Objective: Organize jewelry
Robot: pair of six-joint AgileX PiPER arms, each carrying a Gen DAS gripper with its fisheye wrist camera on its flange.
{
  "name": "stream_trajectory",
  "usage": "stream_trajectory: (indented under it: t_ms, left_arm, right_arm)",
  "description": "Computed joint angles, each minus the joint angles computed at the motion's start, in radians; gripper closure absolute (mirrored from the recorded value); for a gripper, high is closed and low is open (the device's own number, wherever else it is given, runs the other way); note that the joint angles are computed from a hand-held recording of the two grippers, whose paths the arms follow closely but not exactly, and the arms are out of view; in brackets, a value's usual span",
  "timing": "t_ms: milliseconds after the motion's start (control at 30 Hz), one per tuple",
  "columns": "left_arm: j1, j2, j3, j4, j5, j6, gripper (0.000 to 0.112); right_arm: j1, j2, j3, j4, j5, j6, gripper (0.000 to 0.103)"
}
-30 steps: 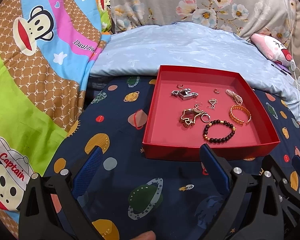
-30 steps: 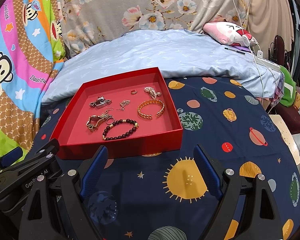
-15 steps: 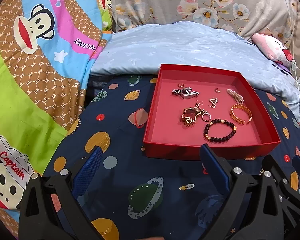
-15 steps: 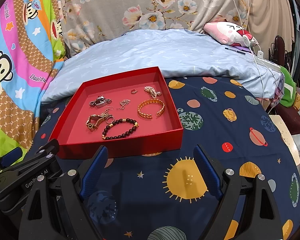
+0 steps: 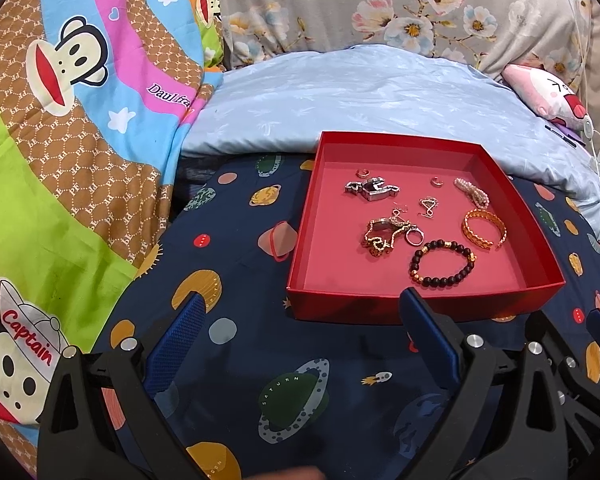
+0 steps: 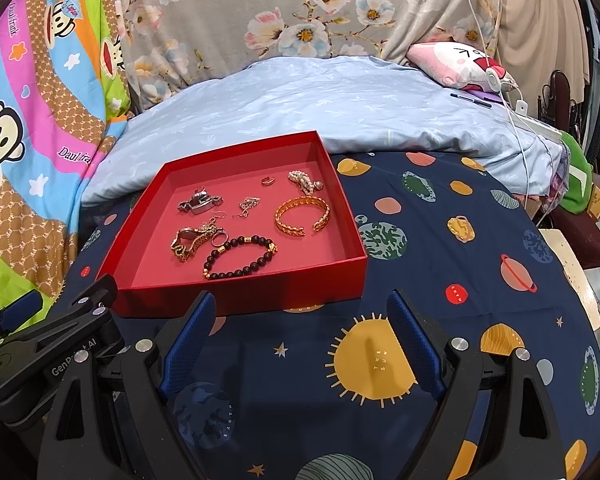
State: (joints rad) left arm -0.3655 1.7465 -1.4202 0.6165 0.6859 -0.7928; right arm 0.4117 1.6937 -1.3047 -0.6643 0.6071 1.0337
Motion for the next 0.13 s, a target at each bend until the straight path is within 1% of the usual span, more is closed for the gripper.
stream_trajectory:
  t_ms: [67,133]
  left_arm:
    - [-0.004,0.0,0.001,0.019,-0.001,-0.011,0.017]
    - [0.0,0.002,-0.002,0.01,-0.004,0.001,0.017]
  right_arm:
    - [0.0,0.0,0.0,0.0,0.0,0.0,0.017]
    - [0.0,0.0,0.0,-0.001,0.0,0.002,0.017]
